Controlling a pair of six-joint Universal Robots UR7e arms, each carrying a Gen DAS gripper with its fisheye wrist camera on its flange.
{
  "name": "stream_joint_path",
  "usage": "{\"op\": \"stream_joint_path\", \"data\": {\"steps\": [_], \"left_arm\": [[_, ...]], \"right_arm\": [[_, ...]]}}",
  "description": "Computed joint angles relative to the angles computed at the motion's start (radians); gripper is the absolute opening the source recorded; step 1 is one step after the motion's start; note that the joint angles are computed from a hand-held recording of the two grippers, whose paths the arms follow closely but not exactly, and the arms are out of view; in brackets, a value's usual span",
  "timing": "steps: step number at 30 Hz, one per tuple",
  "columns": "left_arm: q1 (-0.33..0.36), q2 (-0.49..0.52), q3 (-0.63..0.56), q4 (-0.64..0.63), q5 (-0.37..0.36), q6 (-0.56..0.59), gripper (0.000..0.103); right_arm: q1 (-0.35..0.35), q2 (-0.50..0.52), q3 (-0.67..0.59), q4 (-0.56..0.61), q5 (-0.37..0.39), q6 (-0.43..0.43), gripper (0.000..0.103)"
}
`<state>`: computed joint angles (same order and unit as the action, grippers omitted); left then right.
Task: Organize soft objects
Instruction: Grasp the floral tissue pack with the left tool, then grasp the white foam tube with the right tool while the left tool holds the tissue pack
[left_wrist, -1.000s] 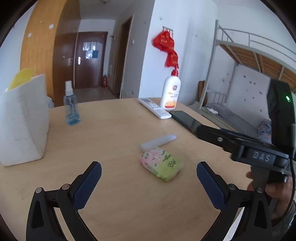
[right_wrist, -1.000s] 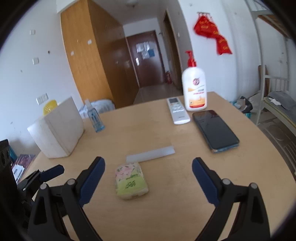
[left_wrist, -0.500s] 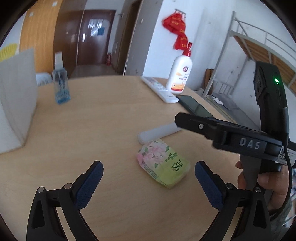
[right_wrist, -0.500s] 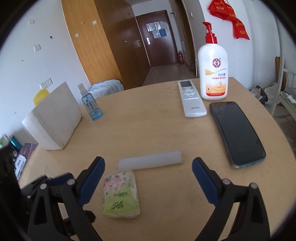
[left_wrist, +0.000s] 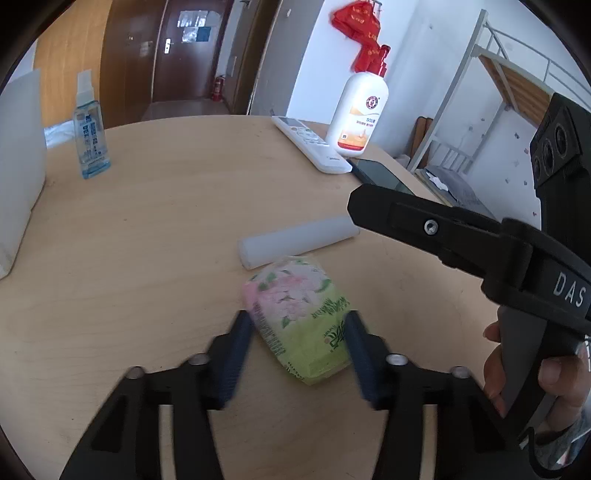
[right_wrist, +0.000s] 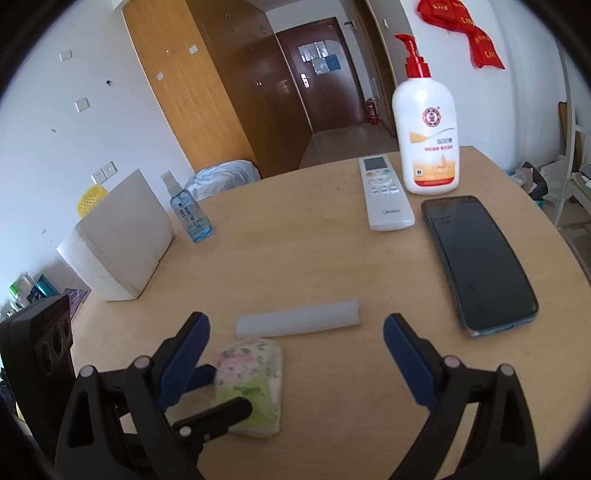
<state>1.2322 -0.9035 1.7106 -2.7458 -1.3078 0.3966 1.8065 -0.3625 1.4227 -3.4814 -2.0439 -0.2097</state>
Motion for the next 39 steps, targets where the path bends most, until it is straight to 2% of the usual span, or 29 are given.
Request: {"op": "stream_joint_path", "data": {"steps": [1,3,4,5,6,14,22,30,39], "left_arm": [[-0.001,-0.001,0.002,-0.002,0.002,0.007,0.037],[-0.002,-0.002,0.011,-0.018,0.013,0.018,0.032],[-0.001,-0.004,0.013,-0.018,0.010,0.019,0.026],[0.001,-0.007,0.015,-0.024,0.008,0.020,0.009],[0.002,-0.008,0.016,-0.031,0.011,0.019,0.000],[0.018,-0.045,0.033,-0.055,-0.018,0.037,0.000],[0.038,-0.066,0.023,-0.070,-0.002,0.031,0.000],[0.065,-0.098,0.015,-0.089,0.002,0.017,0.000],[0.082,-0.103,-0.008,-0.065,-0.034,0.014,0.000]], "right_arm": [[0.000,-0.001,0.001,0.002,0.000,-0.001,0.097],[0.000,0.001,-0.001,0.003,-0.002,-0.001,0.097],[0.000,0.002,-0.002,0.005,-0.005,0.001,0.097],[0.000,0.004,-0.005,0.014,-0.009,0.000,0.097],[0.001,0.006,-0.008,0.019,-0.012,0.000,0.097],[0.009,0.036,-0.056,0.057,-0.041,0.010,0.097],[0.004,0.058,-0.107,0.110,-0.033,0.037,0.097],[0.006,0.095,-0.190,0.232,-0.092,0.075,0.097],[0.018,0.127,-0.259,0.291,-0.173,0.076,0.097]]}}
